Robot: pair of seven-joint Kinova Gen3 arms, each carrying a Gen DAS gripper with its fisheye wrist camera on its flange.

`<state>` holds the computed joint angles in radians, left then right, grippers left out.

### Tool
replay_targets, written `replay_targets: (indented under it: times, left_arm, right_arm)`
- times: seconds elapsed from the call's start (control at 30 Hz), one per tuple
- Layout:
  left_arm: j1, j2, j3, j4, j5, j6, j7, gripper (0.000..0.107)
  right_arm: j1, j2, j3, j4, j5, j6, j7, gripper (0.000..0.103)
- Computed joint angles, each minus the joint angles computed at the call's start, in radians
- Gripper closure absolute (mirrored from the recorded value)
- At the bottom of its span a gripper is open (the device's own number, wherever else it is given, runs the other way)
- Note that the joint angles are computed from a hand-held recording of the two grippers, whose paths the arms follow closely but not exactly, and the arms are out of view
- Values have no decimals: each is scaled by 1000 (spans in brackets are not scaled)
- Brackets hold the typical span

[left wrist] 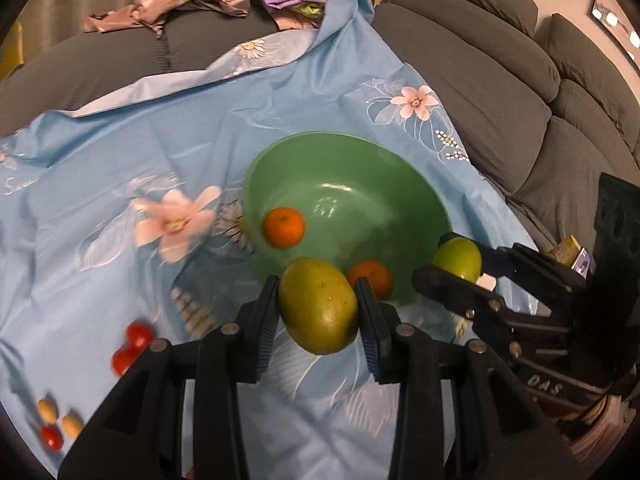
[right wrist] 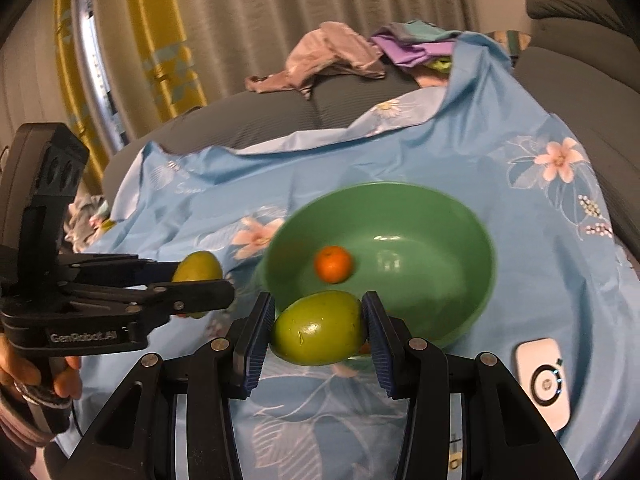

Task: Organize fruits
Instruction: 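Carry the mango and plum into the green bowl and open both tools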

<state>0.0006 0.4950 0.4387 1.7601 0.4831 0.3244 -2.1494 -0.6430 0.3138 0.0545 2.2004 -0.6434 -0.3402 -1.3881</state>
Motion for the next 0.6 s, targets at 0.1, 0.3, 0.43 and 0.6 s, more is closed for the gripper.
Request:
replay_targets:
  times: [0.1, 0.3, 0.43, 0.6]
  left_arm:
    - [47, 32, -28, -53, -21, 19, 25, 71]
    - [138, 93, -99, -154, -86, 61, 99, 71]
    - [186, 119, -144, -193, -138, 79, 154, 70]
    - [223, 137, -184, -214, -197, 89, 221, 70]
  right_arm:
    - [15, 10, 11, -9, -1, 1, 0, 56]
    - [55, 44, 27, -44, 34, 36, -15, 56]
    - [50, 70, 62, -70, 48, 80, -31, 56]
    - [-2, 93, 141, -91, 43, 130, -58, 56]
